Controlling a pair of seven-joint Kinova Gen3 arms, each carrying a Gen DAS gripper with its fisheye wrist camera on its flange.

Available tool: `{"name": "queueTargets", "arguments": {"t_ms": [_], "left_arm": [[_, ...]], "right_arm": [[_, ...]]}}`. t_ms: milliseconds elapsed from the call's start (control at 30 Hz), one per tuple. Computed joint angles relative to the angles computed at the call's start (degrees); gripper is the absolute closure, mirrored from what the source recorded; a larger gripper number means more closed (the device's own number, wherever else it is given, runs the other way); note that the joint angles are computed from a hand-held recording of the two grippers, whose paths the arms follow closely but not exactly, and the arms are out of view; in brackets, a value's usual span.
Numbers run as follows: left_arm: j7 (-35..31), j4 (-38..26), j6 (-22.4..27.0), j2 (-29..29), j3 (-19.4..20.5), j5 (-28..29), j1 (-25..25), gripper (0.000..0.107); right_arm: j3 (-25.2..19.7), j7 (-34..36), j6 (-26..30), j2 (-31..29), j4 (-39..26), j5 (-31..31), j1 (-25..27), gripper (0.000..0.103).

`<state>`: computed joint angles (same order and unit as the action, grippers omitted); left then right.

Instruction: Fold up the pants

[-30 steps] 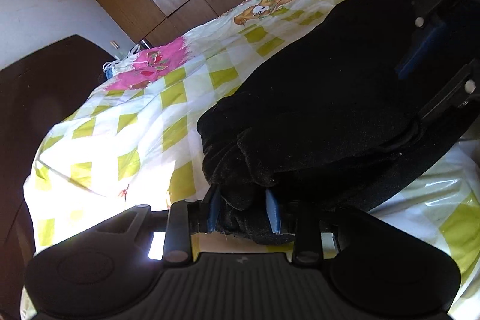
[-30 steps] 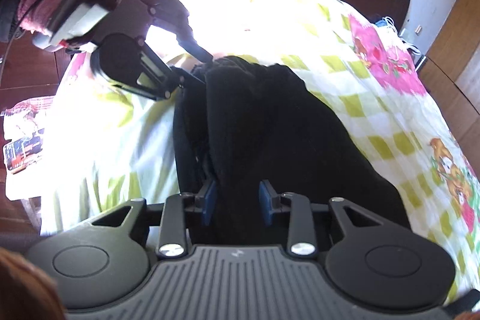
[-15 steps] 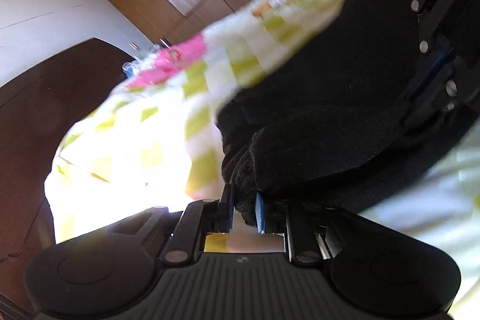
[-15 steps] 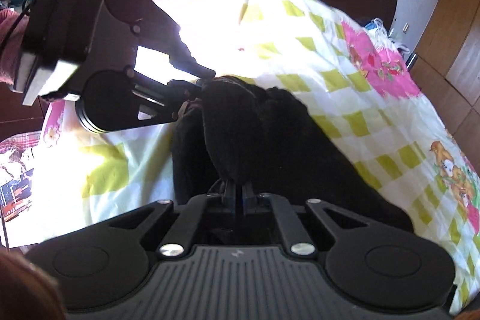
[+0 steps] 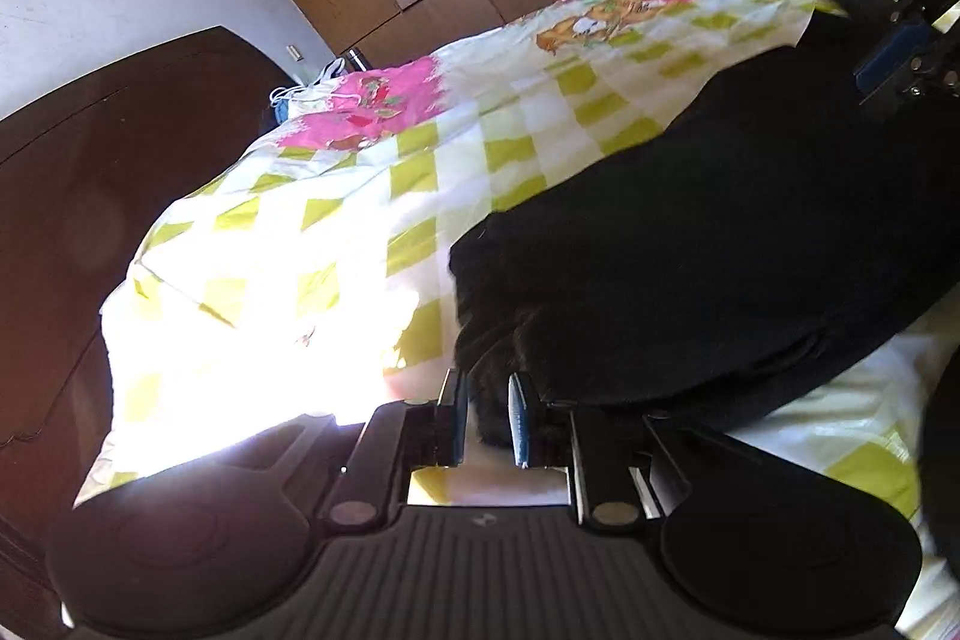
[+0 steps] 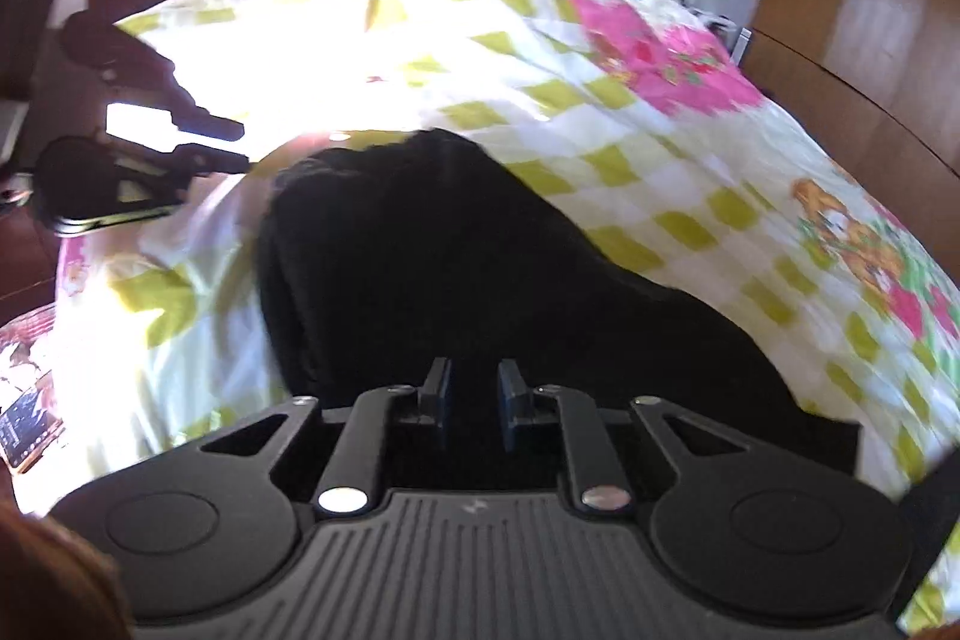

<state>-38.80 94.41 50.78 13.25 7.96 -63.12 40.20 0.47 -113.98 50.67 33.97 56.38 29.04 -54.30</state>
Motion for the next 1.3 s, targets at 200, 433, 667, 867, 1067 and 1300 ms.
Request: {"name": "queueTargets", "arguments": {"t_ms": [200, 433, 667, 867, 1067, 1300], "left_arm": [[-4.9, -9.0, -11.1, 4.6, 2.8, 7.0, -1.1, 0.074], [-19.8, -27.3, -16.3, 17.9, 11.9, 21.7, -4.3, 0.073], [-33.8, -42.0, -11.4, 26.9, 12.2, 33.1, -1.4, 0.069], [-39.6, -47.3, -7.6, 29.5, 9.7, 37.2, 0.9, 0.066], [-42.6, -50.4, -6.2, 30.7, 6.2, 41.3, 2.9, 0.065], [-44.2, -54.9, -4.9, 33.0, 1.6, 46.3, 5.0, 0.063]], "right_arm": [[15.0, -14.0, 4.3, -4.9, 7.4, -0.7, -1.0, 0.082], [9.3, -22.9, 1.4, -5.8, 8.6, -1.5, 16.1, 0.081], [2.2, -24.7, -6.6, -1.9, 6.2, -11.0, 30.6, 0.076], [2.9, -24.8, -13.9, -1.5, 9.4, -15.6, 33.0, 0.075], [2.9, -25.5, -18.7, -1.7, 11.3, -19.6, 35.1, 0.077], [2.4, -20.6, -15.9, 1.1, 6.3, -20.0, 36.0, 0.079]]}}
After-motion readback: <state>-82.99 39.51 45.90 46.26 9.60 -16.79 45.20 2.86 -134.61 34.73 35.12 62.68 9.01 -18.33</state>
